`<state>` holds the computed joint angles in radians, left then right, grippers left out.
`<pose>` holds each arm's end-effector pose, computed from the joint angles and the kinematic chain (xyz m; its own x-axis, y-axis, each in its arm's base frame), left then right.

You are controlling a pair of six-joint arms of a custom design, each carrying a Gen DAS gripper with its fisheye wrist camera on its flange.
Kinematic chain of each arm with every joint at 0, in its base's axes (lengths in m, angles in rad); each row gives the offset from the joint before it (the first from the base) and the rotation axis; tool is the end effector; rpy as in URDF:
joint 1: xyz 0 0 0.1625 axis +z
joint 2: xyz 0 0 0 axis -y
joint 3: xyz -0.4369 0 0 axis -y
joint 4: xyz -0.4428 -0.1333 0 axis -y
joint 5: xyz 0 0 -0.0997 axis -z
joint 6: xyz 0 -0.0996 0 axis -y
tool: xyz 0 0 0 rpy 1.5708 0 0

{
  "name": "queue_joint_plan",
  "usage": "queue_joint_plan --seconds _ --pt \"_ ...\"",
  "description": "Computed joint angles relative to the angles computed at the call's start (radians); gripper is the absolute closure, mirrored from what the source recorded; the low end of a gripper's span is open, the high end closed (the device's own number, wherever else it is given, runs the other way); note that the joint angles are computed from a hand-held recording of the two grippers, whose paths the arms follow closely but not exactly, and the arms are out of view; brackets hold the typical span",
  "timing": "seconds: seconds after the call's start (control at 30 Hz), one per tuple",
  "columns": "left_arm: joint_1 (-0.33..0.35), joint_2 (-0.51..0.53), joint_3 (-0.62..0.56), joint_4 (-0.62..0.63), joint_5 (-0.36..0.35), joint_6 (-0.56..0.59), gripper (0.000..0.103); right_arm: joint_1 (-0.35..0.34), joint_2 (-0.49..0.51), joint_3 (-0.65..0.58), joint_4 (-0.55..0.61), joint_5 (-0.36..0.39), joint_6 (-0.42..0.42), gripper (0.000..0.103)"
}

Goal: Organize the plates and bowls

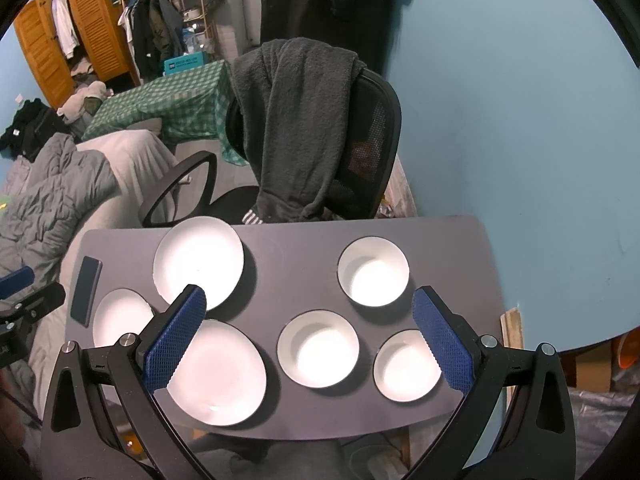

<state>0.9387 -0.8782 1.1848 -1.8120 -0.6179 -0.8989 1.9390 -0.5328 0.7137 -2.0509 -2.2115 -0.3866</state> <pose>-0.2978 -0.7696 0.3010 -0.7328 -0.3903 -0.5574 0.0258 0.8027 -0.5959 0.4038 -0.8418 0.2578 -0.6218 -0.4511 0.6402 -0.6245 0.7789 -0.0576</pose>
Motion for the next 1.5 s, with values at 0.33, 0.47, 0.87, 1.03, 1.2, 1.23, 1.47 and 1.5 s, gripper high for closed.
queue_joint_plan --seconds 0.33,0.47,0.87,1.03,1.2,1.23,1.47,1.5 --pt "0.006 0.0 -0.001 -0.002 -0.007 0.0 0.017 0.002 0.005 -0.005 0.008 -0.001 0.009 0.002" --pt "0.007 -0.002 0.002 -0.007 -0.01 0.003 0.017 0.002 0.006 -0.007 0.009 0.0 0.007 0.002" --pt "0.008 -0.007 0.013 -0.022 -0.009 0.008 0.017 0.006 0.007 -0.004 0.008 -0.002 0.012 0.002" --pt "0.009 -0.002 0.006 -0.022 -0.01 0.012 0.017 0.005 0.012 -0.013 0.015 -0.002 0.014 0.002" --pt "0.008 -0.001 0.007 -0.022 -0.01 0.013 0.017 0.005 0.013 -0.016 0.017 -0.002 0.013 0.002" --pt "0.008 -0.004 0.01 -0.025 -0.011 0.013 0.017 0.004 0.016 -0.019 0.018 -0.001 0.013 0.002" --pt "0.009 -0.001 0.004 -0.024 -0.012 0.017 0.017 0.005 0.016 -0.019 0.02 -0.004 0.015 0.002" --pt "0.01 -0.002 0.006 -0.025 -0.014 0.018 0.017 0.005 0.016 -0.019 0.022 -0.005 0.016 0.002"
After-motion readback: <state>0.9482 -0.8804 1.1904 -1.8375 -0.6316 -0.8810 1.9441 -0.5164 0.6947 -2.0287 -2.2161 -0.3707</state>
